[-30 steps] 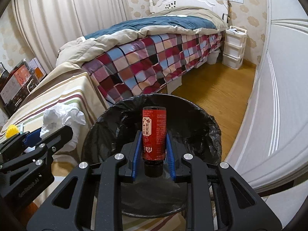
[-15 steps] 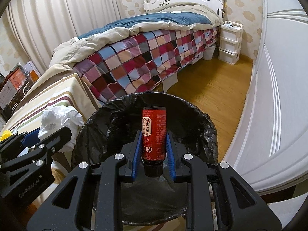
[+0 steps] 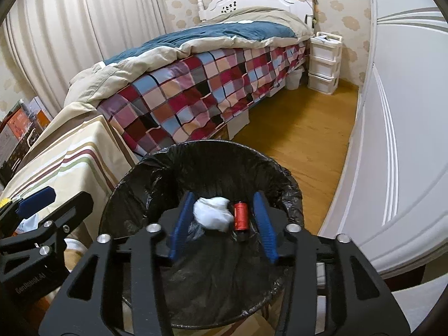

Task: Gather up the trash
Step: 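Open both tools to drop the tissue and can into the bin, then grasp the orange mesh net with the left tool while the right tool returns to the bed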

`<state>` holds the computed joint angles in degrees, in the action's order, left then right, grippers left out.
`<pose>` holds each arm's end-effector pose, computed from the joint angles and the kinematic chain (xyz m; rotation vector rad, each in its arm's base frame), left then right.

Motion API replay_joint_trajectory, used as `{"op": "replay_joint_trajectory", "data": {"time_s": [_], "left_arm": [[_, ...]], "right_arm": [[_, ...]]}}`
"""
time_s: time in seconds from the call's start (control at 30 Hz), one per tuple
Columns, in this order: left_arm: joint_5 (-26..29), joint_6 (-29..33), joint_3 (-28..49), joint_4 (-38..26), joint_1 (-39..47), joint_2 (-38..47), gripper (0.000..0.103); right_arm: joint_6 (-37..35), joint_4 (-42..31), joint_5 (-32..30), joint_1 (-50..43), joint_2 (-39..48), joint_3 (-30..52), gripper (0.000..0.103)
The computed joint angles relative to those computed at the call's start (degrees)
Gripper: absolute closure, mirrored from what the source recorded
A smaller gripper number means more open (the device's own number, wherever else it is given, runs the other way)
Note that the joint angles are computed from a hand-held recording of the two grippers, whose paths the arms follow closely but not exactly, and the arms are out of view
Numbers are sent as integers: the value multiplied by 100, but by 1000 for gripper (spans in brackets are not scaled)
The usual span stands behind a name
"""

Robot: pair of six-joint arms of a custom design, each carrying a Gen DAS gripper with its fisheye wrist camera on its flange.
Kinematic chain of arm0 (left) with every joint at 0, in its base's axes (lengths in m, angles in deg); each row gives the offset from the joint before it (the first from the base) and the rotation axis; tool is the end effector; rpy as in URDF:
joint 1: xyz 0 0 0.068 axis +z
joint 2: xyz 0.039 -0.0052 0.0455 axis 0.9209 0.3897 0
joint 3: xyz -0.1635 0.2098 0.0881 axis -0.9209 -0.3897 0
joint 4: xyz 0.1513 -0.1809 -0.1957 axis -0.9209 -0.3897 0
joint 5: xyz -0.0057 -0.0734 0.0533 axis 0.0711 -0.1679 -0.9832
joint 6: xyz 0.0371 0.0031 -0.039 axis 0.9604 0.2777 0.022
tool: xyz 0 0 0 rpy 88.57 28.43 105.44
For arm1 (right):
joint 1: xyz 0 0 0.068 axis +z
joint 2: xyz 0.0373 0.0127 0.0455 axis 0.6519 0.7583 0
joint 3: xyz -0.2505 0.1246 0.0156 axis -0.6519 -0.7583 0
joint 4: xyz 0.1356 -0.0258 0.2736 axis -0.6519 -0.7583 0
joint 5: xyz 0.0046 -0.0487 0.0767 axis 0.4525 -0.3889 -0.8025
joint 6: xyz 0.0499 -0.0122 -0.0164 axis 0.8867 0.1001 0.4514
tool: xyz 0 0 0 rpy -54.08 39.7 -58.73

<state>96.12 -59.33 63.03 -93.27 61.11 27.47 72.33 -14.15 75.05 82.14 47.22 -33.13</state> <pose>0.2019 -0.0291 0.2024 0.4894 2.3270 -0.2168 0.1572 0.1122 0.1634 0.4608 2.3011 0.0139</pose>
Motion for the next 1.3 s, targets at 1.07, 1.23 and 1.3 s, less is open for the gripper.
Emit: {"op": "replay_joint_trajectory", "data": {"time_s": [1.07, 1.23, 1.3], "left_arm": [[2596, 4015, 281, -2143, 5830, -327, 18], [3033, 4896, 470, -2352, 6833, 95, 18], [3198, 5131, 522, -2403, 7127, 197, 18]], "right_arm": [[1940, -810, 871, 2937, 2129, 1764, 26], [1785, -568, 742, 3137, 2666, 2106, 26], [1748, -569, 740, 3212, 2882, 2259, 26]]}}
